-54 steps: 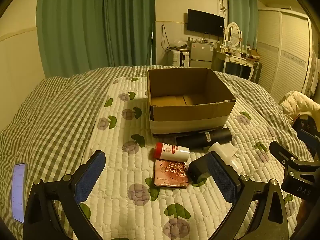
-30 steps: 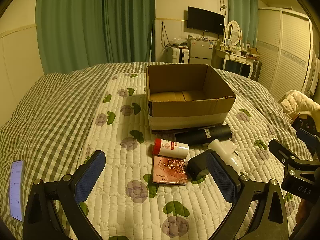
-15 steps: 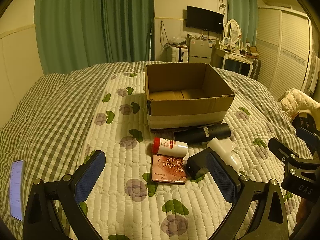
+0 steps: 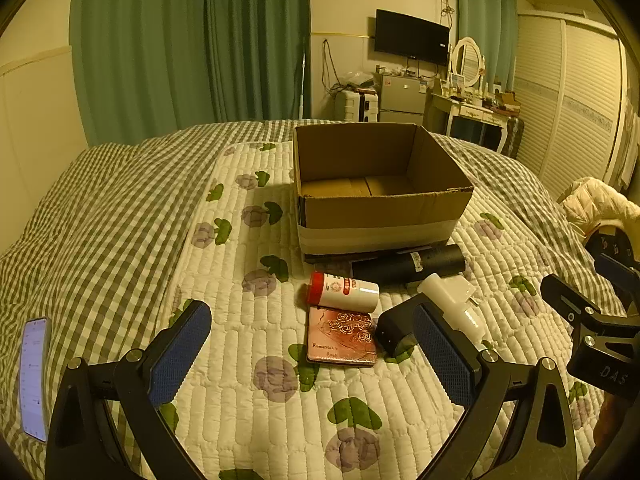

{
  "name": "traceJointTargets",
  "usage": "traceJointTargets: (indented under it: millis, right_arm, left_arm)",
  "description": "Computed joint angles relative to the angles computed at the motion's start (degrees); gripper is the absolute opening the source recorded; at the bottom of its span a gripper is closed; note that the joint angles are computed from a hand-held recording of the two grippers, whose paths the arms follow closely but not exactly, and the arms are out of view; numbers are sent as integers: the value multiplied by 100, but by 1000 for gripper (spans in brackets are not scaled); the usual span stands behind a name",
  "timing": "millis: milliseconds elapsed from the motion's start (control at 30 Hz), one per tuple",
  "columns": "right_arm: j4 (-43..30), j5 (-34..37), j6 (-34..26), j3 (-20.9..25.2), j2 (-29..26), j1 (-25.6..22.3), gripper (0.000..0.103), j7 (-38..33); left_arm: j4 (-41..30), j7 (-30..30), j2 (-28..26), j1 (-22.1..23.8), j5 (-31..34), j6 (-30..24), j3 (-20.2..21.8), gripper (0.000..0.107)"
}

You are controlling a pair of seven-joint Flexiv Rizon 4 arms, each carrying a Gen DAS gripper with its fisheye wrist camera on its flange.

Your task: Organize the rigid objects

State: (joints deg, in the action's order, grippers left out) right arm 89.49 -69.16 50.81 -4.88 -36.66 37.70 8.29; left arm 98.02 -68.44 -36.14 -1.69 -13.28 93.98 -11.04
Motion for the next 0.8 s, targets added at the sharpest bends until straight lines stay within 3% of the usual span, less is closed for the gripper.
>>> traceJointTargets:
  millis: [800]
  right_arm:
    - [-53,159,57,0,-45,4,103,-127]
  left_arm:
    - [14,17,-8,-79,7,-79,82,102]
